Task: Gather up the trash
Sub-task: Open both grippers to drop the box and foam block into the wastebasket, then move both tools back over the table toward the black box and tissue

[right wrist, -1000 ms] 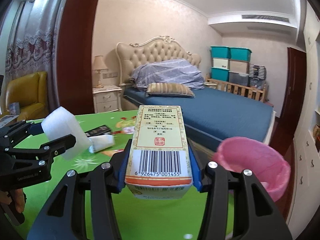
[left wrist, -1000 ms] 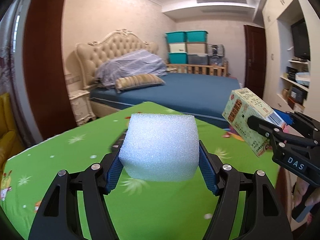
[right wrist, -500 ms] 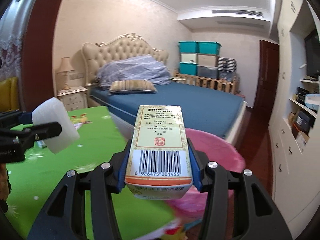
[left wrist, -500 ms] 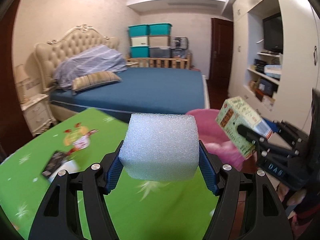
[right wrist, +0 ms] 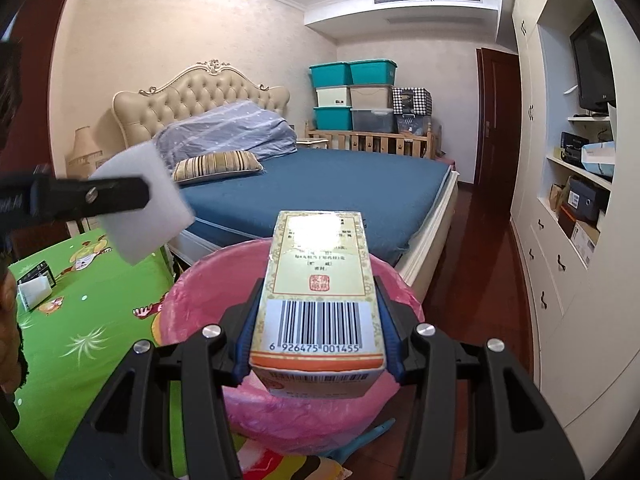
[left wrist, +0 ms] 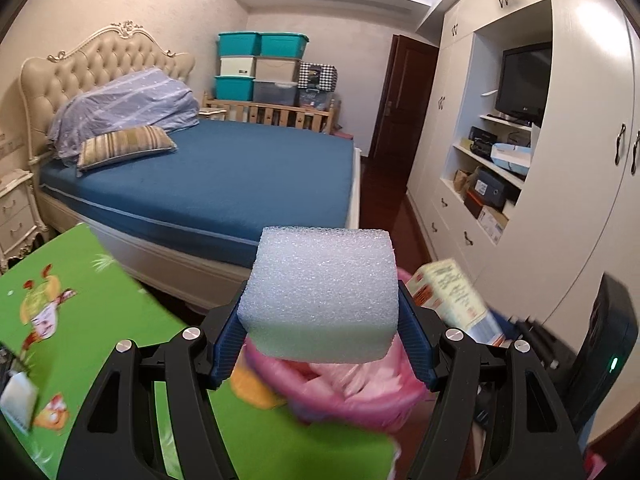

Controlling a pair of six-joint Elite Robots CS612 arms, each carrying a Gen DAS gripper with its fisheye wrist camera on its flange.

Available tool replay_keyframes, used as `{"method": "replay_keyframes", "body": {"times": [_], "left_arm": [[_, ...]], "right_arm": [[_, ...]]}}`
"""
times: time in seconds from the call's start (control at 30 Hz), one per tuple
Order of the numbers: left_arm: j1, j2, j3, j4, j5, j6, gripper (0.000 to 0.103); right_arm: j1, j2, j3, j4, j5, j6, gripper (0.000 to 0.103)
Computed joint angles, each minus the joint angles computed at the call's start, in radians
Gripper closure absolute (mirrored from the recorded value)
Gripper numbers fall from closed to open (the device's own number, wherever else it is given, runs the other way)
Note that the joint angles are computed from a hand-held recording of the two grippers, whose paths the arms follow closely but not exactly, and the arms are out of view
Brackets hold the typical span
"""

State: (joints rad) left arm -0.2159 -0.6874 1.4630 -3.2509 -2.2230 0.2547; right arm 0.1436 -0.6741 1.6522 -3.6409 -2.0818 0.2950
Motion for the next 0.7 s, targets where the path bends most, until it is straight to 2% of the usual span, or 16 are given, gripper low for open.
{"method": "replay_keyframes", "body": {"times": [0.07, 0.1, 0.13, 0.17, 0.2, 0.33, 0.5, 0.6, 0.7], "left_arm": [[-0.012, 0.005, -0.011, 0.0, 0.009, -0.016, 0.037], [-0.016, 0.009, -0.024, 0.016, 0.007, -0.022, 0.031], [-0.017, 0.014, -0.04, 0.04, -0.002, -0.031, 0.017], [-0.017, 0.02, -0.051, 0.045, -0.01, -0.047, 0.012], [-0.016, 0.027, -0.057, 0.019, -0.004, -0.079, 0.01], [-0.002, 0.027, -0.055, -0.008, 0.013, -0.087, 0.01], [0.034, 0.017, -0.031, -0.06, 0.078, -0.024, 0.009], [0.073, 0.018, -0.018, -0.124, 0.121, -0.005, 0.009], [0.113, 0.022, -0.022, -0.144, 0.147, 0.02, 0.008]], "right_arm": [[-0.002, 0.013, -0.02, 0.0, 0.007, -0.005, 0.053], [-0.001, 0.02, -0.028, -0.004, 0.006, -0.012, 0.05], [0.004, 0.027, -0.036, -0.009, 0.005, -0.022, 0.043], [0.005, 0.032, -0.042, -0.01, 0.005, -0.032, 0.029], [0.006, 0.034, -0.042, -0.01, -0.005, -0.032, 0.028], [0.01, 0.024, 0.002, -0.059, -0.015, -0.004, 0.022], [0.029, 0.009, 0.037, -0.1, -0.029, -0.021, 0.022], [0.046, 0.008, 0.028, -0.093, -0.004, -0.017, 0.022], [0.073, 0.022, -0.018, -0.043, 0.014, -0.024, 0.022]]}}
